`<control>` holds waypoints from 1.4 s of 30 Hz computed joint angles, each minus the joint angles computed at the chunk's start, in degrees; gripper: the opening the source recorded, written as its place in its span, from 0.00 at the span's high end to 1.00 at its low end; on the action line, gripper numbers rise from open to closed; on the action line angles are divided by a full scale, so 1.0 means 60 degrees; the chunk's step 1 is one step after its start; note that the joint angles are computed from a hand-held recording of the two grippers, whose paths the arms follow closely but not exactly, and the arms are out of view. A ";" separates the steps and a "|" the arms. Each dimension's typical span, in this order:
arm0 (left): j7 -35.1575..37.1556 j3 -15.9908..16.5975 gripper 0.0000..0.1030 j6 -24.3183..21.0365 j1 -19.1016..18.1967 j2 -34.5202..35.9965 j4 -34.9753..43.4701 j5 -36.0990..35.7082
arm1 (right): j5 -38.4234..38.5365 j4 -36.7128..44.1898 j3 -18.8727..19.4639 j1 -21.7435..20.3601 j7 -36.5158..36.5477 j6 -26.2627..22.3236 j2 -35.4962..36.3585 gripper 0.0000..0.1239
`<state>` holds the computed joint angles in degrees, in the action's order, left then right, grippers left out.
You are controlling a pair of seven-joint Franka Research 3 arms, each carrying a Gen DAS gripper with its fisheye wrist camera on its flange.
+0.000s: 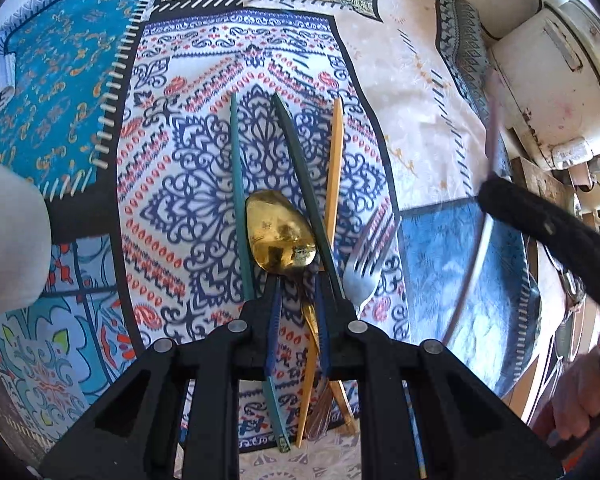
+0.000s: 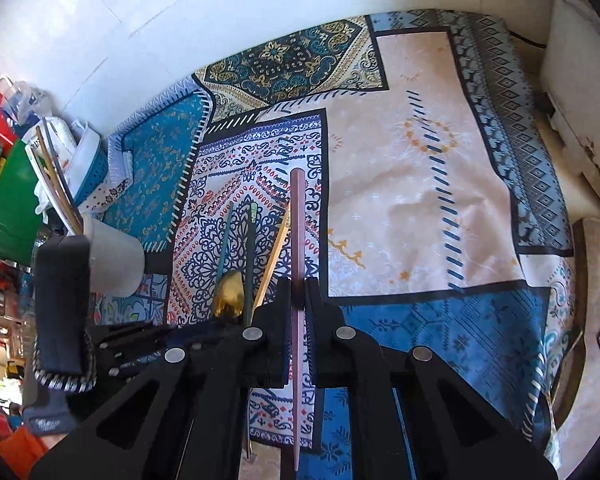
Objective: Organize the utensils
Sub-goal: 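Lift the gold spoon with the left gripper while the right gripper lifts the pink chopstick, then carry the gold spoon and pink chopstick upright over the white cup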
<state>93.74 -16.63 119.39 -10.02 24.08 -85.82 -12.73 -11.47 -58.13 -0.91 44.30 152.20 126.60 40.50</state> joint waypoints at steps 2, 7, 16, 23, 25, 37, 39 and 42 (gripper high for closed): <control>-0.0158 -0.0006 0.86 -0.0068 -0.0051 0.0301 0.0383 -0.0030 | -0.0107 -0.0482 -0.0062 0.0056 0.0198 0.0207 -0.0302 0.95; -0.0483 -0.0039 0.86 -0.0290 -0.0137 0.0963 0.1289 0.0014 | -0.0387 -0.1381 -0.0075 0.0077 0.0640 0.0514 -0.0870 0.95; -0.0392 -0.0172 0.95 -0.0014 -0.0155 0.1281 0.1665 0.0058 | -0.0732 -0.2015 0.0050 0.0037 0.1217 0.0628 -0.1304 0.95; -0.0134 -0.0165 0.98 0.0780 -0.0240 0.0725 0.0968 0.0323 | -0.1120 -0.1623 0.0009 0.0205 0.1359 0.0442 -0.1189 0.95; 0.0024 -0.0191 0.99 0.1081 -0.0166 0.0384 0.0599 0.0257 | -0.1278 -0.1428 -0.0041 0.0290 0.1415 0.0356 -0.1132 0.95; 0.1368 -0.0092 0.99 0.2769 0.0332 -0.1846 -0.1494 -0.0958 | -0.2207 0.0192 -0.0336 0.0869 0.1694 -0.0380 -0.0592 0.95; 0.1535 -0.0018 0.99 0.2937 0.0353 -0.2172 -0.1729 -0.1231 | -0.2285 0.0617 -0.0381 0.0959 0.1606 -0.0532 -0.0409 0.95; 0.1902 0.0133 0.99 0.3130 0.0410 -0.2665 -0.2032 -0.1719 | -0.2411 0.1733 -0.0521 0.1154 0.1359 -0.0965 0.0111 0.95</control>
